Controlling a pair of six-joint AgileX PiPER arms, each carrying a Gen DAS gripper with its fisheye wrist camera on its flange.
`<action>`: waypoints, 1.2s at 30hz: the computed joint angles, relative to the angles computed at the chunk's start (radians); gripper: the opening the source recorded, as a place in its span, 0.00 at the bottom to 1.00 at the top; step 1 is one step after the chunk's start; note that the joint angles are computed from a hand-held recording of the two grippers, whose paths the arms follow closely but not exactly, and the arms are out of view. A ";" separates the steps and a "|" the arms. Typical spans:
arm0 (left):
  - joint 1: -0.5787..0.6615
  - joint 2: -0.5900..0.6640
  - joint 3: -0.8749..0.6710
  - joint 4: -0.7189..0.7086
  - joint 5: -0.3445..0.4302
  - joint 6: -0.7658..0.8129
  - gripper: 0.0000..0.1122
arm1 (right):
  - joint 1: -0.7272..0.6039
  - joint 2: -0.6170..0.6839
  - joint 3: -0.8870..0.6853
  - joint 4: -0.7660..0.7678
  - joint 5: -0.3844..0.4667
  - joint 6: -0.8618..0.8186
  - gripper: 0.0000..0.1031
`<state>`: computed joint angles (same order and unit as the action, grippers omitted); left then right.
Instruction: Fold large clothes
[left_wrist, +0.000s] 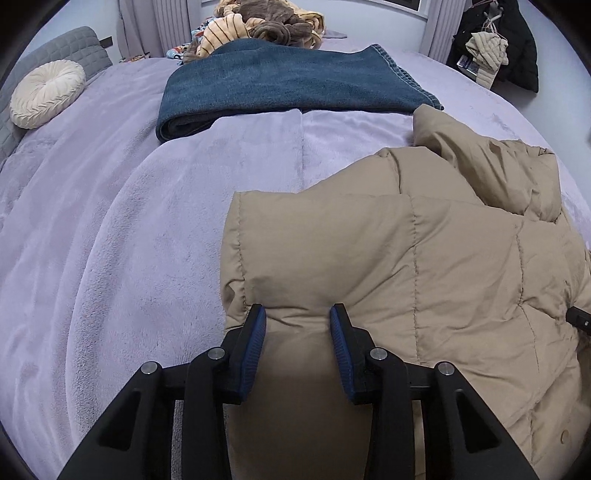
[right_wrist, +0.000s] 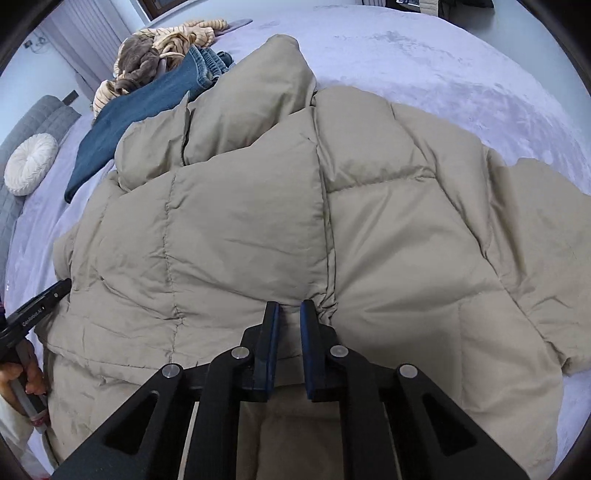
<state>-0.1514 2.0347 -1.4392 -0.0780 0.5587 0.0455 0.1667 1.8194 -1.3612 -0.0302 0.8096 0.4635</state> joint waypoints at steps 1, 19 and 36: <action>-0.002 -0.004 -0.001 0.029 0.006 -0.034 0.42 | 0.002 -0.008 -0.003 -0.007 0.015 0.005 0.10; -0.110 -0.392 0.263 0.070 0.167 -0.225 0.43 | -0.206 -0.421 0.312 0.303 0.124 -0.126 0.47; -0.559 -0.322 0.078 0.252 0.267 -0.612 0.92 | -0.817 -0.654 0.458 0.481 0.347 -0.533 0.72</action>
